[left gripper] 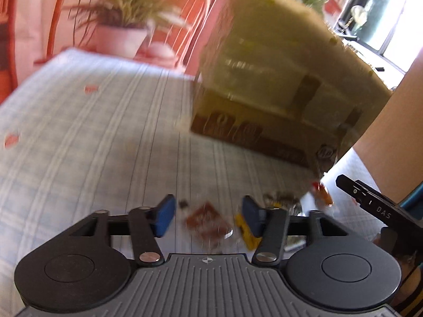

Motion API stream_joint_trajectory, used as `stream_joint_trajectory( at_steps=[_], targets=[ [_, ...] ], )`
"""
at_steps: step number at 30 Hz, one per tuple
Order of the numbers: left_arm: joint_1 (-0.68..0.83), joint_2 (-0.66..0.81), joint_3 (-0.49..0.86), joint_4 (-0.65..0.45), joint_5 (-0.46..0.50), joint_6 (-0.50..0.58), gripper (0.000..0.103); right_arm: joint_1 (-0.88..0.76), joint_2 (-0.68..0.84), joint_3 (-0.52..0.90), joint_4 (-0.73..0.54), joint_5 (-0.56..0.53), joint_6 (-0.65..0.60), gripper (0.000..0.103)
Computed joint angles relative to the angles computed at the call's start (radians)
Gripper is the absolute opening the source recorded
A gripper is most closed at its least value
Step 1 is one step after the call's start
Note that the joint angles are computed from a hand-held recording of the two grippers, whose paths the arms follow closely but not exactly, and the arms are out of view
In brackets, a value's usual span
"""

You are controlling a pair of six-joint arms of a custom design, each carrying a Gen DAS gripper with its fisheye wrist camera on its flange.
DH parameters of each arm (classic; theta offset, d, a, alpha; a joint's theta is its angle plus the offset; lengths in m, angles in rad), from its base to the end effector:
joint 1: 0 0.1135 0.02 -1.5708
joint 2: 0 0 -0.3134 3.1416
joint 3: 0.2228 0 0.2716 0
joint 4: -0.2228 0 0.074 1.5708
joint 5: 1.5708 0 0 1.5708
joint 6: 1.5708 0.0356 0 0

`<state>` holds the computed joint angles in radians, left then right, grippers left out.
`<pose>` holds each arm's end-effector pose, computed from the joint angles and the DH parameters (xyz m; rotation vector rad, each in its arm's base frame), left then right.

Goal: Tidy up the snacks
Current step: 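Withdraw both grippers from the box toward the remaining snacks on the table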

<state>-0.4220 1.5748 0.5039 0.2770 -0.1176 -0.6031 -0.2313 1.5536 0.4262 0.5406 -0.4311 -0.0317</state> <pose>0.2549 -0.1099 0.1452 -0.2730 2.3711 -0.3565 0.2672 -0.0476 0.1544 -0.0359 2.1126 0.3080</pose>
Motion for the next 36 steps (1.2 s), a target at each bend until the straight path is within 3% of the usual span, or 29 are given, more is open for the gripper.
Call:
stream_joint_trajectory(
  at_steps=[15, 23, 26, 30, 36],
  targets=[
    [-0.068, 0.081, 0.045, -0.059, -0.037, -0.036, 0.047, 0.021, 0.054, -0.020, 0.048, 0.013, -0.027, 0.075],
    [-0.061, 0.119, 0.071, -0.046, -0.081, 0.011, 0.021, -0.003, 0.073, -0.003, 0.037, -0.016, 0.002, 0.075],
    [-0.035, 0.141, 0.085, -0.027, -0.065, 0.029, 0.020, -0.003, 0.074, 0.001, 0.030, -0.020, 0.000, 0.075],
    [-0.037, 0.164, 0.117, -0.044, -0.074, 0.039, 0.021, -0.003, 0.073, 0.003, 0.024, -0.023, -0.003, 0.075],
    [-0.069, 0.169, 0.127, -0.042, -0.093, 0.088, 0.052, -0.004, 0.078, 0.006, 0.023, -0.030, 0.002, 0.075]
  ],
)
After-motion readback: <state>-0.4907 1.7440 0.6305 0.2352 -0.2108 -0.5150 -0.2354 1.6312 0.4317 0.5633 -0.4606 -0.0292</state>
